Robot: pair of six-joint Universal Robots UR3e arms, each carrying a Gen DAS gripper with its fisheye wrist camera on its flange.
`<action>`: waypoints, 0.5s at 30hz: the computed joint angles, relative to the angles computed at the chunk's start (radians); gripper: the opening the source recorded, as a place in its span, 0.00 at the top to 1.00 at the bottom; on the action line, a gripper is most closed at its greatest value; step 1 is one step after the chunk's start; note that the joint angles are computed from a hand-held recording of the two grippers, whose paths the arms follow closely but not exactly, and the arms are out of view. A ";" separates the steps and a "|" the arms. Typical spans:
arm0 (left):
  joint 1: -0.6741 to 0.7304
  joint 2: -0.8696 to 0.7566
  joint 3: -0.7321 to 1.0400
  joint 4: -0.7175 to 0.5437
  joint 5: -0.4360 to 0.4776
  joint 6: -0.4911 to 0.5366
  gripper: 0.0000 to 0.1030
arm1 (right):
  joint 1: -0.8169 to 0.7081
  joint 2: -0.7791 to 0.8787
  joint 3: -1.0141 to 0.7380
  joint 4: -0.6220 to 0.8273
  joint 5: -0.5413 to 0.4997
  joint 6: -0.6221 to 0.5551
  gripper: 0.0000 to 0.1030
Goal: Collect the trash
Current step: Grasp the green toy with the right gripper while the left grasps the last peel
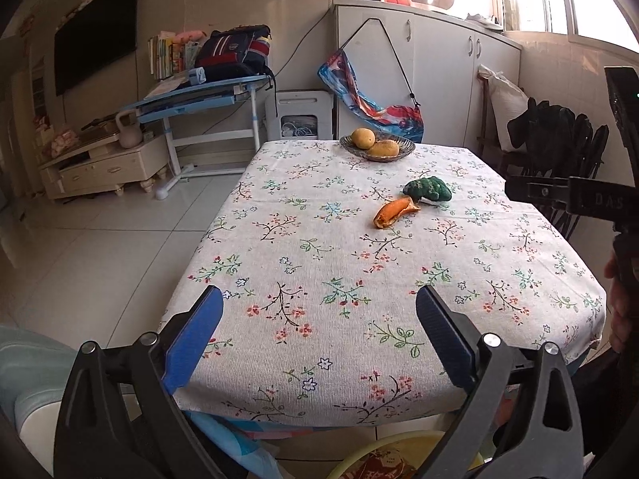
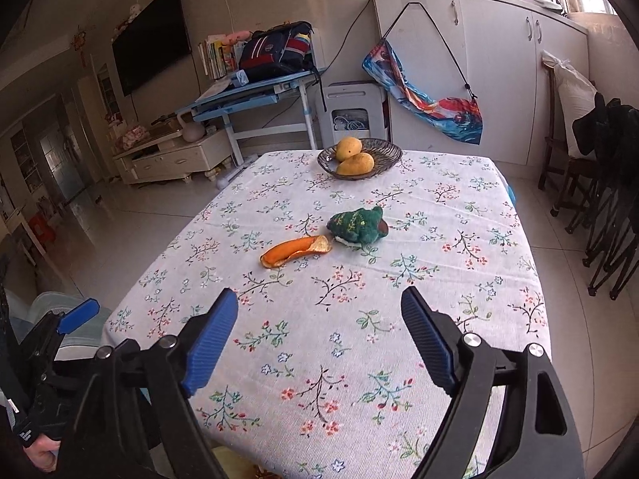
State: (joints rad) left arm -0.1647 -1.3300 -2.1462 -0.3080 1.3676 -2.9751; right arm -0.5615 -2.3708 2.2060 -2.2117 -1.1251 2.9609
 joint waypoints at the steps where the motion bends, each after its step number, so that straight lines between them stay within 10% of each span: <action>1: -0.008 -0.017 0.011 0.005 0.005 -0.002 0.09 | 0.010 0.045 -0.007 -0.037 -0.013 0.011 0.22; 15: -0.080 -0.221 0.181 0.013 0.017 0.018 0.09 | 0.101 0.603 -0.190 -0.346 -0.090 0.183 0.22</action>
